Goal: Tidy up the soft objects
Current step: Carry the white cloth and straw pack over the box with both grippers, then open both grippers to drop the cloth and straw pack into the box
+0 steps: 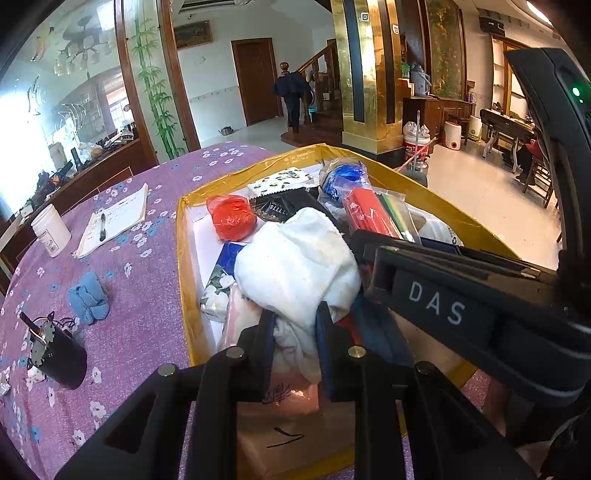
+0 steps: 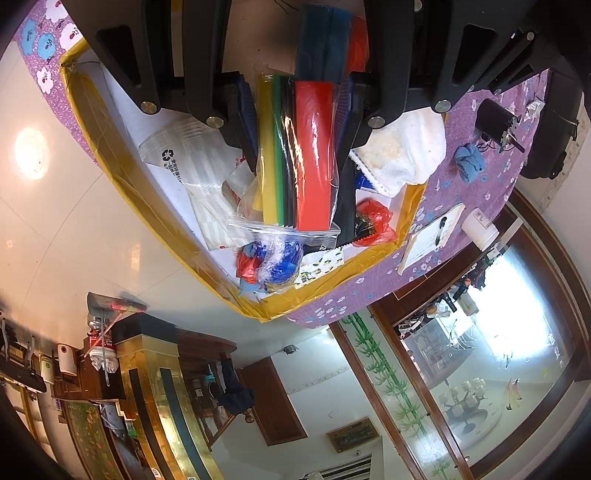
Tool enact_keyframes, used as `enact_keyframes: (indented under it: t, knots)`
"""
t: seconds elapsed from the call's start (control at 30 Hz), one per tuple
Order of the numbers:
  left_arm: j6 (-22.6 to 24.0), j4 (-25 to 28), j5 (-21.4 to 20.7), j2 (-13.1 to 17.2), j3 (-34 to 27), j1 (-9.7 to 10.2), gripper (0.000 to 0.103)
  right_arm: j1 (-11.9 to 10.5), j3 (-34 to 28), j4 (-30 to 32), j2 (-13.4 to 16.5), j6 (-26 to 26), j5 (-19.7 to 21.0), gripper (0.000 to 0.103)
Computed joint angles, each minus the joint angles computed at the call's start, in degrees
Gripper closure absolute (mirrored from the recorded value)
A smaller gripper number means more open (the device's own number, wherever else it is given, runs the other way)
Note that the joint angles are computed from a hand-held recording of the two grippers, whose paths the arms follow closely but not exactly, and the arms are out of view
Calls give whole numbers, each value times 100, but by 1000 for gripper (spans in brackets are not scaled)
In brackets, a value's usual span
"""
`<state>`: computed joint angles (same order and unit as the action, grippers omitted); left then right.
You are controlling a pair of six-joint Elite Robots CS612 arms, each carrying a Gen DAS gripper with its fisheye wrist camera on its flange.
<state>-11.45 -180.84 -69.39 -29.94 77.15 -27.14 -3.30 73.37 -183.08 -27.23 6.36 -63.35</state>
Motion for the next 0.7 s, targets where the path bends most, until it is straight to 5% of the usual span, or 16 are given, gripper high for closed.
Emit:
enact_keyframes:
  t: [0.23,0.33,0.47,0.7]
  knots:
    - [42,-77,45,2,15,-16,81,2,6,-13,-3,-5,-14,63]
    - [74,-183,63,-3,38,-25,73,-3,24,-62,-9,8,-32,63]
    - [172,-443,154,-3,85,-46,48,-35,90,-381,-14,152,58,51]
    - [343,-789,379,-16,165,-98,36,-84,258,-1397,-12,513,112,41]
